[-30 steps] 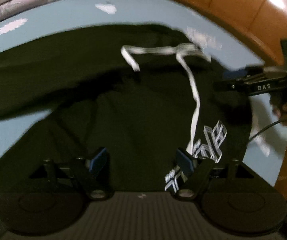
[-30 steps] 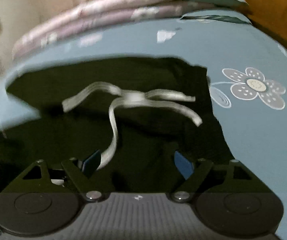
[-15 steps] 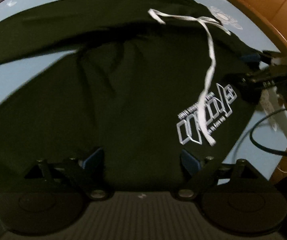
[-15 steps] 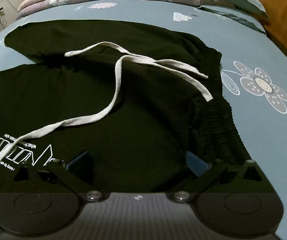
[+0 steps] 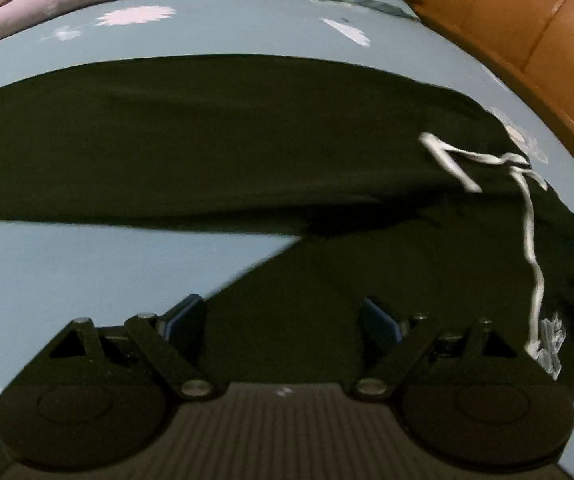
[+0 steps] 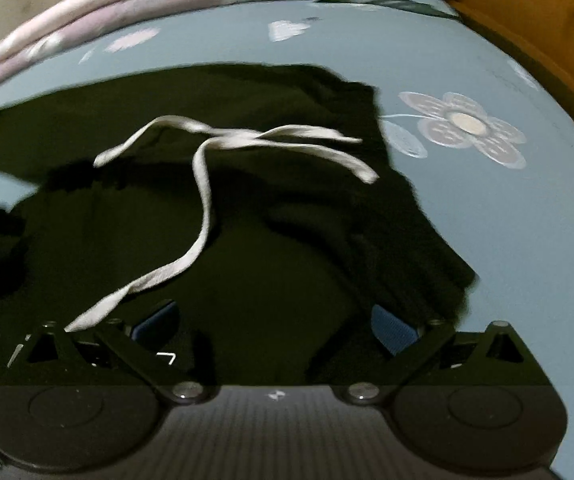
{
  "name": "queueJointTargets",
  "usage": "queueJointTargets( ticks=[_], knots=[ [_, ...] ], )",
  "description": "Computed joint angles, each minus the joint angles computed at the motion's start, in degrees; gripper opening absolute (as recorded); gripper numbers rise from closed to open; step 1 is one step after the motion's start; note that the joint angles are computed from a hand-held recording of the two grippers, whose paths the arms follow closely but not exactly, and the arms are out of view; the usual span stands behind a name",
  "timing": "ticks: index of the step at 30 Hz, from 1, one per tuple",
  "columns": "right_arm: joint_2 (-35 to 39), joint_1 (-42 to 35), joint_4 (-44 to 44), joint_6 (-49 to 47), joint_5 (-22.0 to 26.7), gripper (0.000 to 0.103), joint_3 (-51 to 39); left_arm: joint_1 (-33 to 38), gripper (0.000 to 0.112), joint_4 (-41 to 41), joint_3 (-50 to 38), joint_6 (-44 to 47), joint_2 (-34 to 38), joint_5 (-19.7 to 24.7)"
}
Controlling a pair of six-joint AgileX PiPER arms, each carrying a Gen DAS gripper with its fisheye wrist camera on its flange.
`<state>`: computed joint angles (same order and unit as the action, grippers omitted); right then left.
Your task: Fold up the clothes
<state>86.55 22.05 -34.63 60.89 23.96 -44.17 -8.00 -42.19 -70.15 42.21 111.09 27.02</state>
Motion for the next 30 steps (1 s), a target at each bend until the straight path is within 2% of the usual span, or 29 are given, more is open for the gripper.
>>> queueJointTargets(
  ticks=[1, 3, 6, 9, 12, 15, 17, 19, 22, 26, 28, 30],
  knots=[
    [-1.1, 1.28, -2.35, 4.89, 1.75, 0.103, 0.24, 2.56, 0.086, -4.51, 0.67, 5.46, -0.32, 2.21],
    [-2.29, 3.77, -4.91, 11.81, 5.71, 0.103, -0.95, 6.6, 0.086, -7.3, 1.07, 9.71, -1.23, 6.71],
    [-0.23, 7.86, -9.1, 16.93, 11.43, 0.103, -7.66, 9.89, 0.086, -10.16, 3.69, 14.71, -4.53, 8.71],
    [6.75, 9.82, -9.39, 13.61, 12.63, 0.103, -19.3, 12.52, 0.087, -13.99, 7.26, 20.74, -7.99, 9.58],
    [16.23, 11.04, -6.13, 5.51, 10.81, 0.103, -32.48, 13.78, 0.087, -14.12, 10.84, 22.9, -11.28, 7.82],
    [25.54, 11.33, 1.3, -7.11, 7.69, 0.103, -44.66, 13.98, 0.087, -11.05, 14.08, 21.0, -13.56, 3.72],
    [32.27, 12.03, 3.76, -14.36, 8.0, 0.103, -53.07, 15.14, 0.087, -9.99, 16.01, 19.33, -14.66, 2.44],
    [37.62, 12.16, 7.47, -20.79, 9.93, 0.103, -60.08, 16.6, 0.087, -9.16, 17.82, 17.47, -15.78, 1.7],
    [45.22, 12.07, 12.07, -24.25, 17.32, 0.103, -70.16, 18.13, 0.087, -7.36, 20.36, 14.24, -18.17, 0.69],
    [47.72, 12.45, 17.46, -22.5, 18.1, 0.103, -71.79, 18.35, 0.087, -2.74, 22.92, 8.03, -21.05, -0.93],
    [47.76, 13.22, 20.55, -25.13, 15.52, 0.103, -70.97, 17.35, 0.088, 1.05, 23.2, 3.33, -21.42, -2.12],
    [46.95, 12.58, 30.18, -33.1, 10.89, 0.103, -68.72, 16.26, 0.088, 4.84, 22.71, -1.48, -21.45, -2.38]
  ],
)
